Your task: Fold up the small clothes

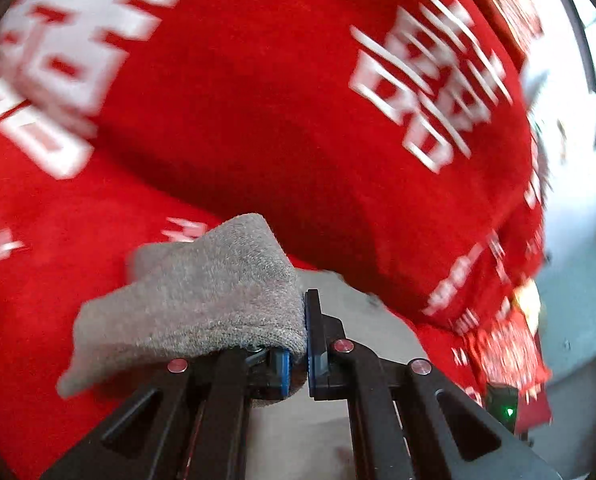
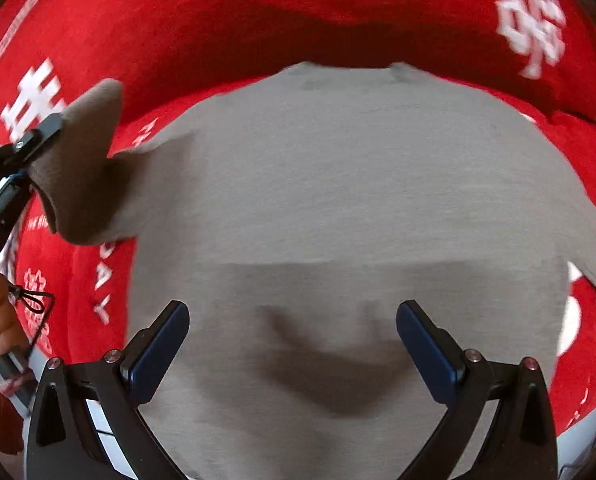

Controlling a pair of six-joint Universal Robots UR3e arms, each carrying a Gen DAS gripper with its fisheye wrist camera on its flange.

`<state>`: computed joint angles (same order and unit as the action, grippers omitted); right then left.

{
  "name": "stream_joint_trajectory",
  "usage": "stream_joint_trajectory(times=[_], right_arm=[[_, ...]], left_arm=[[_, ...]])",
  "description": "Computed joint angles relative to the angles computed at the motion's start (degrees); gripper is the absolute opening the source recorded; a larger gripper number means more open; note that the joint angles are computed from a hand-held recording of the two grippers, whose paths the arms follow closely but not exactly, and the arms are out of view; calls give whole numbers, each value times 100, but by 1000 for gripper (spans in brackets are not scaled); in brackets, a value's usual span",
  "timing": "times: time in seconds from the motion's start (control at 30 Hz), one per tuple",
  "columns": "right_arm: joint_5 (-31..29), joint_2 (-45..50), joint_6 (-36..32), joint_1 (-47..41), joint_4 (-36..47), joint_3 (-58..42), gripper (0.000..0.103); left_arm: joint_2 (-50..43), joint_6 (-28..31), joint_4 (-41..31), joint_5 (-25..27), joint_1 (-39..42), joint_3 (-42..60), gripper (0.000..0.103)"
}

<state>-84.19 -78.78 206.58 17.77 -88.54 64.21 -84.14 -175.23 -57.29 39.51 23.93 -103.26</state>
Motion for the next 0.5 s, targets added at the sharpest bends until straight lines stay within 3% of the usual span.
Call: stream_joint_trajectory(times=[0.13, 0.2, 0.37, 0.5], right_arm=[[121, -725, -348, -897, -56, 907, 103], [177, -980, -468, -1284, -54, 1249, 103], [308, -1437, -949, -2104, 15, 1948, 103], [633, -1558, -1206, -2449, -124, 2301, 103]], left_arm=[[-1233, -1039, 909, 686, -1744, 1073, 7], [-1885, -1331, 1000, 1104, -2472, 1758, 7], [-3661, -1431, -15, 2529, -4061, 3830, 7], [-4109, -1694, -373, 3145, -4511, 4324, 7]])
